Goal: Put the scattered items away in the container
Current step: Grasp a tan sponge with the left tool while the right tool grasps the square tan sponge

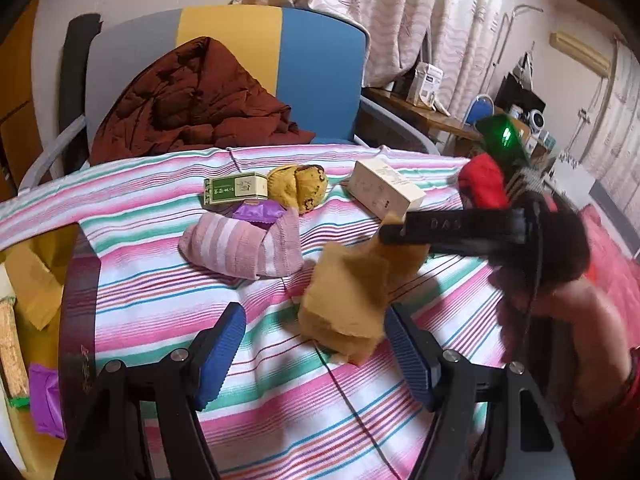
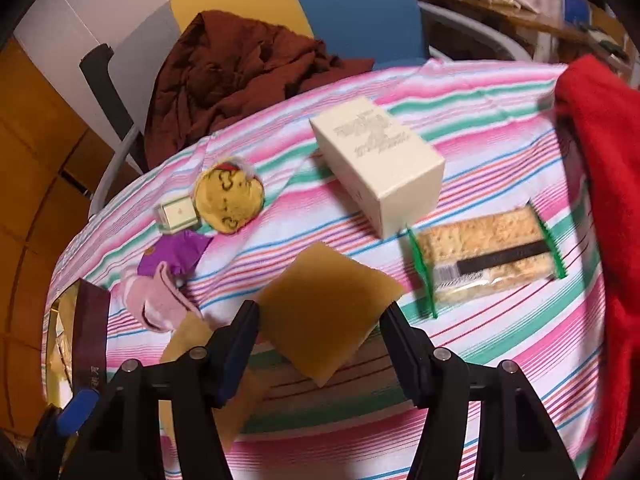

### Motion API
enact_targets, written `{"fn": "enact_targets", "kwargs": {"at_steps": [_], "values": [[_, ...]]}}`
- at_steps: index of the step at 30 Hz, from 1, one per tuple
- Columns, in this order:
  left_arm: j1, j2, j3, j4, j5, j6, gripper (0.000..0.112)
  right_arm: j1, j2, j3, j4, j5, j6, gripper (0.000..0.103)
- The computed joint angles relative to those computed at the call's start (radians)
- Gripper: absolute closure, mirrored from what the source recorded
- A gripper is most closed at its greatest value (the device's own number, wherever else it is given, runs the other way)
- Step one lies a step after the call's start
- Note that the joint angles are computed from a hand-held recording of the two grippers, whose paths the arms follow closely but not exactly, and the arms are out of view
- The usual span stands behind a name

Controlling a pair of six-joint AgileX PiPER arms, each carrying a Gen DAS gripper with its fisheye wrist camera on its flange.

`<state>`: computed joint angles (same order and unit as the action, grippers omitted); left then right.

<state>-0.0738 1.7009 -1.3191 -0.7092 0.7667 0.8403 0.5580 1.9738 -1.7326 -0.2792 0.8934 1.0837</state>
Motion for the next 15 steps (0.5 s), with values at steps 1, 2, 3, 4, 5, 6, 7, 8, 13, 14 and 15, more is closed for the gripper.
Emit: {"fn": "enact_targets", "kwargs": {"at_steps": [1,2,3,4,5,6,7,8,13,14,15], "values": [[-0.010,0.008,-0.005,0.007,-0.001,0.007,0.039,0.002,-0.008,0.005,-0.025,0.005,0.020,0.040],[-0.019,0.018,-0.013,0.020,0.000,0.009,0.039,0.003,-0.018,0.015,-0.047,0.009,0.044,0.040],[-0.032,0.023,-0.015,0.038,-0.009,0.003,0.039,0.002,-0.026,0.024,-0.057,0.010,0.058,0.040],[-0.047,0.030,-0.019,0.052,-0.018,-0.002,0.039,-0.001,-0.032,0.032,-0.059,0.008,0.066,0.040],[-0.053,0.039,-0.026,0.055,-0.017,0.002,0.039,-0.008,-0.041,0.048,-0.052,-0.003,0.075,0.040],[-0.062,0.052,-0.038,0.061,-0.014,0.003,0.039,-0.018,-0.044,0.054,-0.040,-0.010,0.070,0.040],[-0.071,0.069,-0.055,0.068,-0.010,-0.002,0.039,-0.019,-0.049,0.060,-0.032,-0.010,0.073,0.040],[-0.077,0.084,-0.072,0.068,0.000,-0.003,0.039,-0.026,-0.046,0.060,-0.021,-0.014,0.064,0.040],[-0.094,0.174,-0.175,0.076,0.093,0.007,0.039,-0.032,-0.036,0.055,-0.003,-0.011,0.041,0.040],[-0.102,0.180,-0.177,0.093,0.085,0.001,0.039,-0.031,-0.030,0.048,-0.001,-0.011,0.038,0.040],[-0.113,0.184,-0.174,0.117,0.065,-0.009,0.039,-0.030,-0.028,0.047,0.001,-0.010,0.035,0.040]]}}
